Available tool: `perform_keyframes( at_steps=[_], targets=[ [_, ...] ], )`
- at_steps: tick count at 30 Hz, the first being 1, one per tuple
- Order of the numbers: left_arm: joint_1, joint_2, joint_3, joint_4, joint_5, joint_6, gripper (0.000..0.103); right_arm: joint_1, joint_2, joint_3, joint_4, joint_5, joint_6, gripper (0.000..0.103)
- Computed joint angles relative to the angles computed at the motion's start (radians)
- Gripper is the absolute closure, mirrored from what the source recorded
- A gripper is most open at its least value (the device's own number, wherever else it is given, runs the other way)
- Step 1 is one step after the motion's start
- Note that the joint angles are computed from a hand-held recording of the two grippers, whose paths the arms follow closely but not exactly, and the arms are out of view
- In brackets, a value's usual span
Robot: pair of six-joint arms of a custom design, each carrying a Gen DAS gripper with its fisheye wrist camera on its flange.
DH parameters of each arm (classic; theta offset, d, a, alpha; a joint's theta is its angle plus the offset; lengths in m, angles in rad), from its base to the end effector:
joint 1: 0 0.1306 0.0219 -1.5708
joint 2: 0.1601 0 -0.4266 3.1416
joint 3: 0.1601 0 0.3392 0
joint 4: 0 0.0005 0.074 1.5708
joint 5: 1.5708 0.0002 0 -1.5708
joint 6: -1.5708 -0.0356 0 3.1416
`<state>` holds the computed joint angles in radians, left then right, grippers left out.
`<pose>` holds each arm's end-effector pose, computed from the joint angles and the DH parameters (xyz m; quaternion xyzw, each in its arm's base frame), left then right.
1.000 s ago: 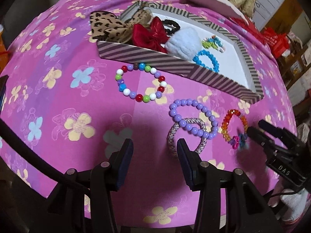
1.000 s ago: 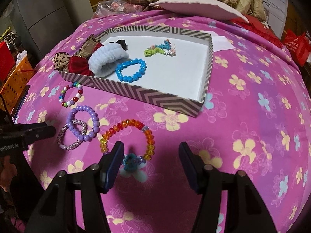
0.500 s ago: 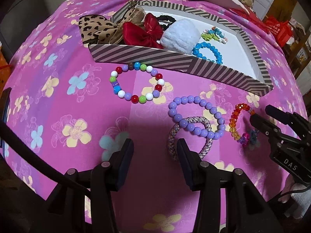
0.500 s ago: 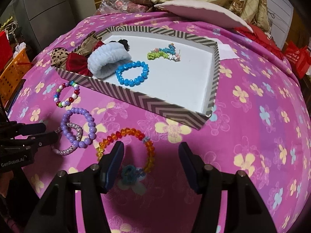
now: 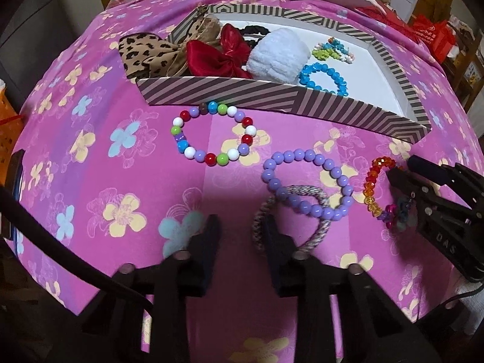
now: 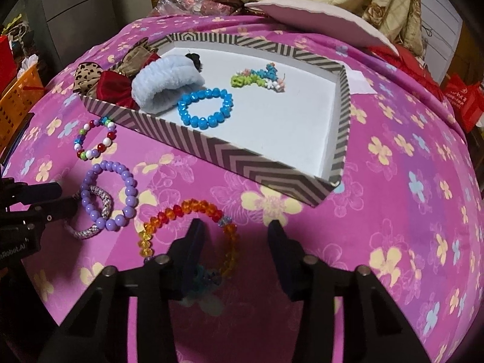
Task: Organize jewelry
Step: 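Grasp the silver braided bracelet with the left tool while the right tool grasps the amber crystal bracelet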
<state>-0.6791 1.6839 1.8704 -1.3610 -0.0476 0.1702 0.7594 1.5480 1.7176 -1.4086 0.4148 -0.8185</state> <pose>0.3995 -0.3209 0.5031 0.2422 0.9498 -0.0598 0.1889 0.3360 0.2985 0.5096 0.0625 0.9637 -0.0284 0.2580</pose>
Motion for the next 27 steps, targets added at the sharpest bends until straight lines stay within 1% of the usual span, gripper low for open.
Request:
perform_keyframes(
  at_steps=[1, 3, 5, 6, 8, 10, 15, 19, 27],
  targets=[
    [-0.001, 0.000, -0.001, 0.002, 0.003, -0.002, 0.079, 0.000, 0.001, 0.001, 0.001, 0.001, 0.007, 0.074],
    [0.003, -0.004, -0.007, 0.014, 0.027, -0.008, 0.088, 0.004, 0.006, 0.007, -0.001, 0.004, 0.021, 0.086],
    [0.007, -0.008, -0.015, 0.023, 0.047, -0.018, 0.088, 0.010, 0.010, 0.013, -0.009, 0.013, 0.030, 0.092],
    [0.009, -0.010, -0.018, 0.025, 0.059, -0.022, 0.088, 0.014, 0.012, 0.016, -0.013, 0.020, 0.033, 0.093],
    [0.022, -0.014, -0.019, 0.017, 0.096, -0.030, 0.088, 0.020, 0.007, 0.011, -0.009, 0.029, 0.030, 0.093],
    [0.031, -0.018, -0.018, 0.006, 0.110, -0.035, 0.088, 0.025, -0.005, 0.006, -0.008, 0.038, 0.022, 0.093],
    [0.051, -0.043, -0.014, -0.012, 0.093, -0.073, 0.088, 0.040, -0.023, 0.026, -0.034, 0.075, 0.014, 0.093],
    [0.064, -0.065, -0.011, -0.006, 0.065, -0.092, 0.088, 0.046, -0.030, 0.050, -0.051, 0.097, 0.013, 0.093],
    [0.087, -0.079, 0.033, -0.010, 0.082, -0.076, 0.088, 0.061, -0.035, 0.089, -0.061, 0.111, 0.017, 0.093]
  ],
)
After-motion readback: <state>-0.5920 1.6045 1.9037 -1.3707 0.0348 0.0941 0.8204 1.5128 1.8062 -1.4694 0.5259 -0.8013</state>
